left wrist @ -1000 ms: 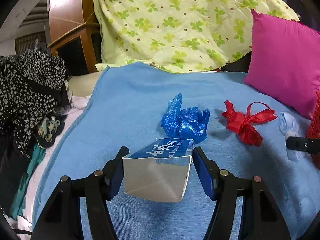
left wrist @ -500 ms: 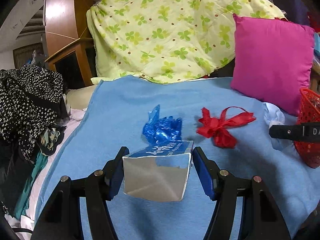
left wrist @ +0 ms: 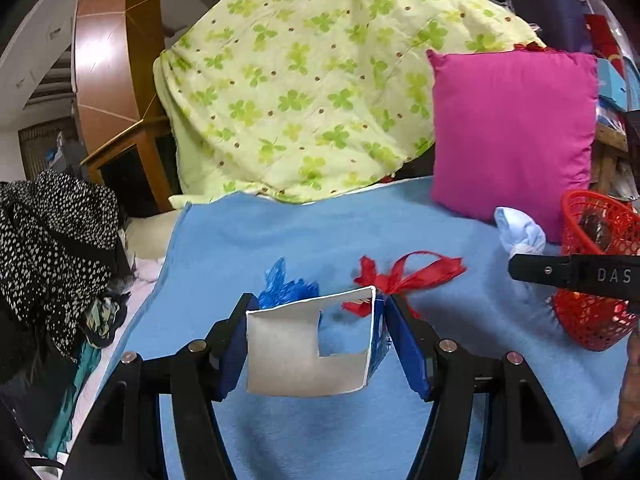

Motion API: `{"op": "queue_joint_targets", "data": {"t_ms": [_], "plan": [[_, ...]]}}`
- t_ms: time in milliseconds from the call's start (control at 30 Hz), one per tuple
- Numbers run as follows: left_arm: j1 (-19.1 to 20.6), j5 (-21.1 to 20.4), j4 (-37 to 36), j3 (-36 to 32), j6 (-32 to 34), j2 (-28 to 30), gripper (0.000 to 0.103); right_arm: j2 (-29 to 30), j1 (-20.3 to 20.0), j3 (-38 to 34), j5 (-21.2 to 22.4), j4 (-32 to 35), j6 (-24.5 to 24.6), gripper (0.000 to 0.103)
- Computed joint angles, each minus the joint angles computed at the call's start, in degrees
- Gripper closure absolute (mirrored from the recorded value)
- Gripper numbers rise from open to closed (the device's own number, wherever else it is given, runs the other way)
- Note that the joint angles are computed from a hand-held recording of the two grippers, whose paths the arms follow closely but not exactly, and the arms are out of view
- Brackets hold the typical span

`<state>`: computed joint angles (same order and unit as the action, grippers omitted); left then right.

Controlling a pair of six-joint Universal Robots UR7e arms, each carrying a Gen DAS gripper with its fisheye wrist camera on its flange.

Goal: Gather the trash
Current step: 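Carry the box and mask to the wastebasket and open both grippers inside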

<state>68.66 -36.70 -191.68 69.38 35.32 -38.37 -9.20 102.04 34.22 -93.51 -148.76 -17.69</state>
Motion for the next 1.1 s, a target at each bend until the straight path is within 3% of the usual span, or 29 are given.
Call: {"op": "queue_joint_targets", "data": {"t_ms": [700, 1100], "plan": [[-4.3, -0.9, 1.8, -4.2, 3.2, 3.0, 0.036, -9.6, -1.9, 16.3, 8.6, -19.5, -3.9, 0.073], [-6.0, -1.9, 1.9, -5.9, 4.7, 4.3, 0.036, -12.0, -3.0, 19.8, 10.6, -24.7, -3.1, 0.073]]}}
